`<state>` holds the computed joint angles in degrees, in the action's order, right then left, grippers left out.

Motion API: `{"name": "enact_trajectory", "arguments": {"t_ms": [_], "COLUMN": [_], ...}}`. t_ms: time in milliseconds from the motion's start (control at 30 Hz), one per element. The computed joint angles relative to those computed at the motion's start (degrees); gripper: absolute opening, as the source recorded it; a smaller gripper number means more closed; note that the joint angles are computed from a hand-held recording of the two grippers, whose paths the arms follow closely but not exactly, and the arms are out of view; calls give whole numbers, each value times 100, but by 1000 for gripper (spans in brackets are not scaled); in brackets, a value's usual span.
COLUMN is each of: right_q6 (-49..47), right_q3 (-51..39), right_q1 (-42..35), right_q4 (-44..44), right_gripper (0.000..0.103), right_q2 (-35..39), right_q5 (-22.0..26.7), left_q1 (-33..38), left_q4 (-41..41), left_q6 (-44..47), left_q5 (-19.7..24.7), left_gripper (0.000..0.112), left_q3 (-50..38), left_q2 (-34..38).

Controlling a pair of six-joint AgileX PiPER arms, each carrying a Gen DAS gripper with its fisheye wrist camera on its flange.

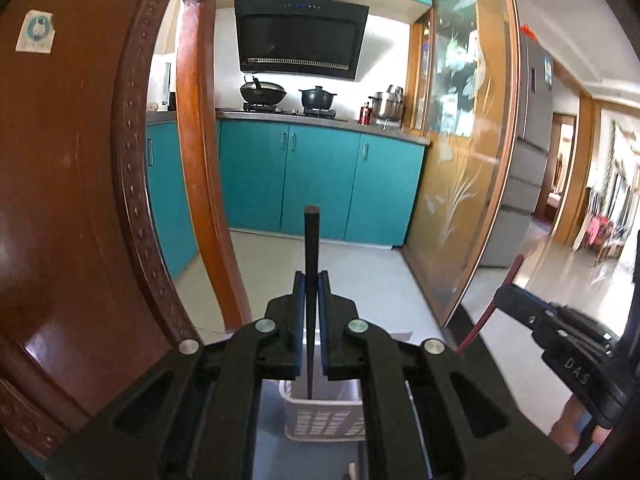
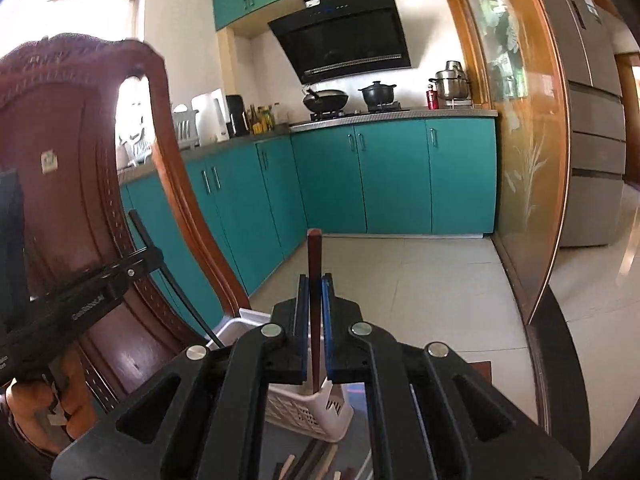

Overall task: Organize utensils
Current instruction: 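Lift both chopsticks over the white holder and open both tools to drop them in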

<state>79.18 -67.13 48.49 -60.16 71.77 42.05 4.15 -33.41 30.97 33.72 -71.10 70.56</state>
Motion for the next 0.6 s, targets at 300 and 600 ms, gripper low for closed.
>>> {"name": "enact_trajectory", "arguments": {"t_ms": [300,600], "right_q6": [359,634], "right_q3": [144,1258], "right_q1": [630,1078], "right_q4": [-581,-925], "right_gripper": [34,36], "right_q2": [-164,-1121], "right_q5": [564,310], "left_q1": [-241,-360], "left_q4": [455,608], "left_q6": [-243,16], "left_q5": [-248,-515], "left_gripper": [8,27], "left_q3": [373,1083], "left_q2": [-344,-812]}}
